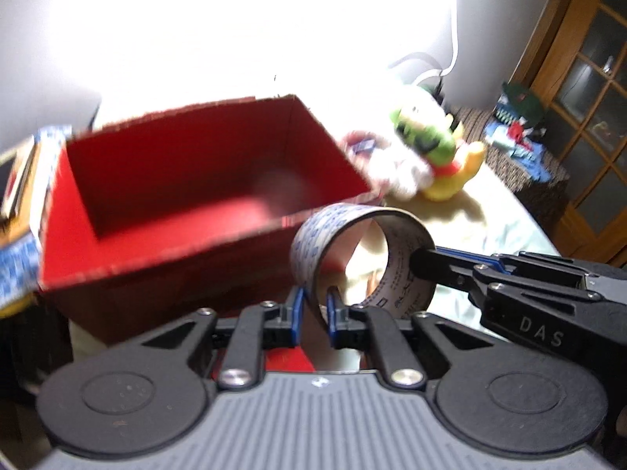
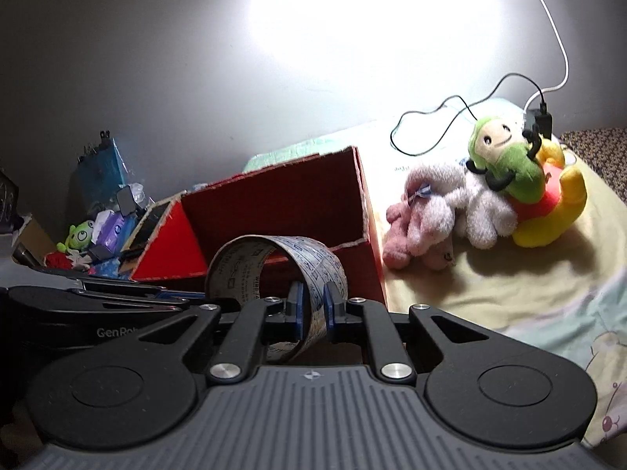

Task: Organize objects
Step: 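Lift the tape roll and carry it into the red box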

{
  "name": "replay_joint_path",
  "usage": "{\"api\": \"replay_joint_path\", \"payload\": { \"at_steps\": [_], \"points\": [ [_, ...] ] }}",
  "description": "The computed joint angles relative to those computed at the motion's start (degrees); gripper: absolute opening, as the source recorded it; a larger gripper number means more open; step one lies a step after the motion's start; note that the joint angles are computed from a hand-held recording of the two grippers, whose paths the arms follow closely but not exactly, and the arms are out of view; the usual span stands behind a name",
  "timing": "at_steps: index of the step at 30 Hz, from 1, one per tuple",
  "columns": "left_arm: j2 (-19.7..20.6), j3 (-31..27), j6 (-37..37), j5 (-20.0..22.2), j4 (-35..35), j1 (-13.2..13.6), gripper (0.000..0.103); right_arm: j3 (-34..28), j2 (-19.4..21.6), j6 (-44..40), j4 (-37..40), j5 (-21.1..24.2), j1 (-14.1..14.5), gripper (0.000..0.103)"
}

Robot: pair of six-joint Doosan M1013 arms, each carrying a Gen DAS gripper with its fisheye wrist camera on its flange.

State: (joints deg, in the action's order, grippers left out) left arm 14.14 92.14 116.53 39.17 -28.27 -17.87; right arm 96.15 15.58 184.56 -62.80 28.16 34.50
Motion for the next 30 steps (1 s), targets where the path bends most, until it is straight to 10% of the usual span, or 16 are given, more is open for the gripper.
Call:
{"api": "replay_joint_path", "payload": {
  "at_steps": [8, 18, 30],
  "points": [
    [1.0, -4.79, 0.36, -4.26, 1.0, 0.58, 0.007, -7.39, 3.18, -15.35, 6.98, -3.63, -3.78, 0.012],
    [11.54, -16.47, -12.8, 5.01, 7.65, 1.47, 0.007, -21.3, 11.84, -64.71, 54.94, 7.44, -9.98, 0.012],
    [20.0, -23.95, -21.7, 15.43, 9.26, 1.9, 0.007, -35.15, 21.76, -76.83, 54.43, 26.27, -10.78, 0.011]
  ]
}}
